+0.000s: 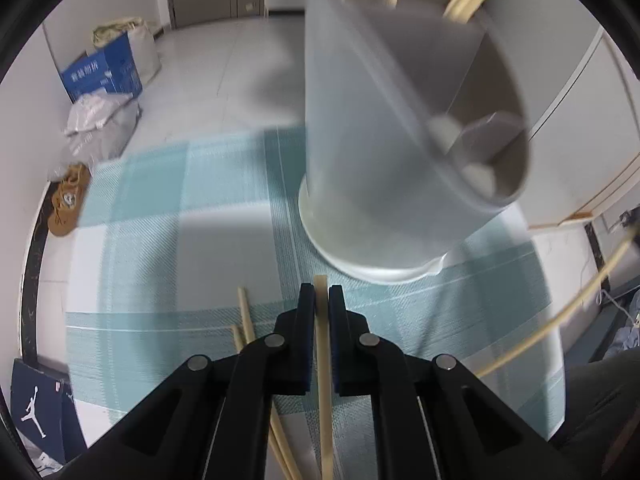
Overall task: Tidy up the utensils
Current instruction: 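Lift both held chopsticks up over the white holder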
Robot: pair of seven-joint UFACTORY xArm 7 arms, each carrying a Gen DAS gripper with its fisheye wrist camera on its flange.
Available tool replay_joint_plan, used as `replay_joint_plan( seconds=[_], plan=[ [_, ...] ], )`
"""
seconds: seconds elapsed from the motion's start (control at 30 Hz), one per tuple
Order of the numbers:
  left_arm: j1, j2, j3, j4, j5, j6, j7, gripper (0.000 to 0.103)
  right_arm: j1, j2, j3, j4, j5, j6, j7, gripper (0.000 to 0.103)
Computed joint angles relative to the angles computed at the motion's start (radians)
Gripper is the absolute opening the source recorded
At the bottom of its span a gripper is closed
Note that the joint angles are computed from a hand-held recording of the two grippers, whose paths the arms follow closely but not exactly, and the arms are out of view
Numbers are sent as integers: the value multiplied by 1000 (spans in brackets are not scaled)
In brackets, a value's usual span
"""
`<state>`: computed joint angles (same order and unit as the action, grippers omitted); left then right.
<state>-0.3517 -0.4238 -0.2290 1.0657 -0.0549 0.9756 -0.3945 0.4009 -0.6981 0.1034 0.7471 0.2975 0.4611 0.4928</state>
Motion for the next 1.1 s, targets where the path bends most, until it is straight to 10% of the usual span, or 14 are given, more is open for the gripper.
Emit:
replay_joint_plan(
  seconds=[1.1],
  plan=[
    [56,-235,21,-33,-32,-320,12,3,34,-3,82,145,-130,31,-44,4]
  ],
)
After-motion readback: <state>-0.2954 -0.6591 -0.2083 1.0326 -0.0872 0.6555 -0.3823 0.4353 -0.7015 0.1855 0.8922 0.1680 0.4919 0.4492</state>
